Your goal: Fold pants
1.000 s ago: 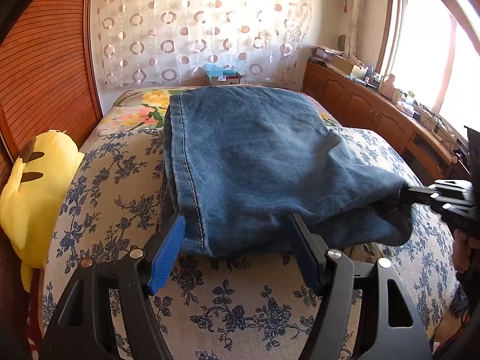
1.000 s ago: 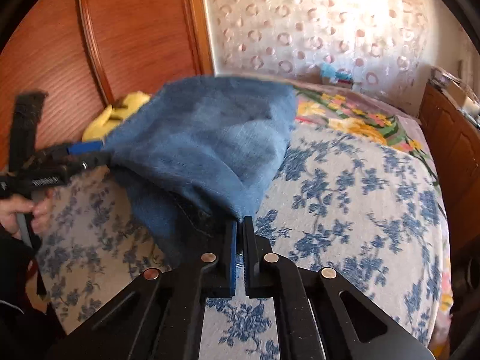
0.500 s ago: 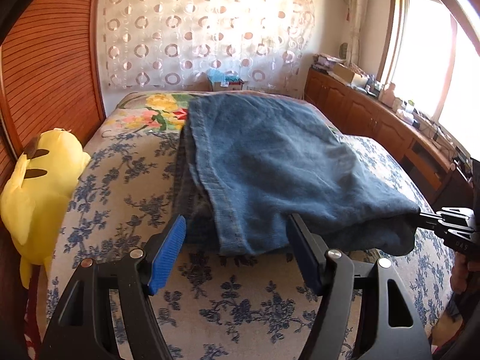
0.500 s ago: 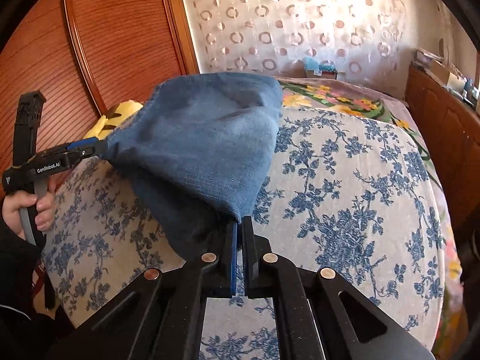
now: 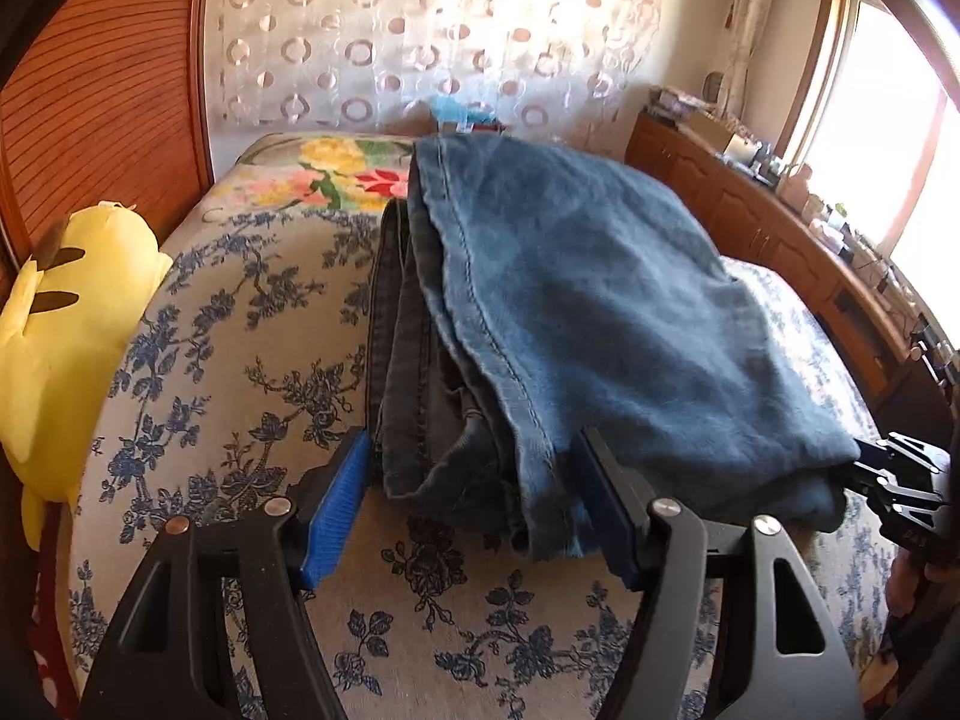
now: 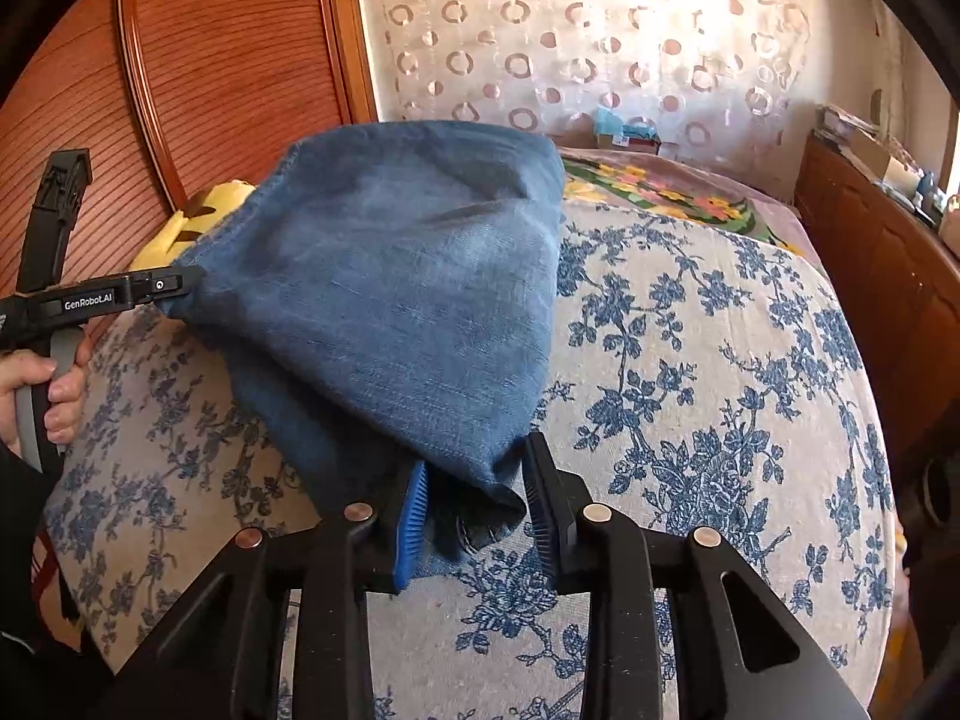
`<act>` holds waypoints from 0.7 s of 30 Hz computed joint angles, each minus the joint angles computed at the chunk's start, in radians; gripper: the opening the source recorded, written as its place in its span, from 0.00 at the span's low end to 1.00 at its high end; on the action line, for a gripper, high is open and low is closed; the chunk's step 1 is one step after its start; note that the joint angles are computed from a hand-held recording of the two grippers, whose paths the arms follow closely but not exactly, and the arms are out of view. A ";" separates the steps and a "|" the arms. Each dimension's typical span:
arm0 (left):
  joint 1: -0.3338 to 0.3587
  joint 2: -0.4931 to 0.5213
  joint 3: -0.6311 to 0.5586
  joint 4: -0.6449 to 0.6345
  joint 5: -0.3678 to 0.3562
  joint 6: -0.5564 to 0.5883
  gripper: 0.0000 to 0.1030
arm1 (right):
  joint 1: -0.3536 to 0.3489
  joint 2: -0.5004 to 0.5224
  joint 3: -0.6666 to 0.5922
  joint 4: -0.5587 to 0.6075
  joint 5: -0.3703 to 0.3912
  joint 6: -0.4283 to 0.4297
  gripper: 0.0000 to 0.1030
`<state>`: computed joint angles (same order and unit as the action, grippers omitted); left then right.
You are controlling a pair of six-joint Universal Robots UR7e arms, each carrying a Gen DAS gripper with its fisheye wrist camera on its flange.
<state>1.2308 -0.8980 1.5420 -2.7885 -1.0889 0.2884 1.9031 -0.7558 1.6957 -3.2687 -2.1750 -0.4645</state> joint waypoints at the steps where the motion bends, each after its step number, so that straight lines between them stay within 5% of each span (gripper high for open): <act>1: 0.000 0.005 -0.002 0.000 0.006 0.000 0.62 | -0.002 0.004 -0.005 0.001 -0.006 -0.002 0.37; 13: 0.011 0.029 -0.040 0.015 -0.009 0.015 0.52 | -0.028 0.025 -0.048 0.058 0.007 0.042 0.47; 17: 0.008 0.028 -0.031 0.005 -0.019 0.027 0.37 | -0.042 0.018 -0.047 0.074 0.044 0.064 0.47; 18: 0.006 0.026 -0.026 0.000 -0.016 0.032 0.33 | -0.046 0.015 -0.044 0.077 0.057 0.059 0.44; 19: 0.003 0.024 -0.021 -0.007 -0.010 0.039 0.30 | -0.049 0.007 -0.036 0.089 0.083 0.066 0.27; 21: -0.001 0.018 -0.010 -0.022 0.001 0.047 0.24 | -0.057 -0.005 -0.026 0.103 0.126 0.073 0.19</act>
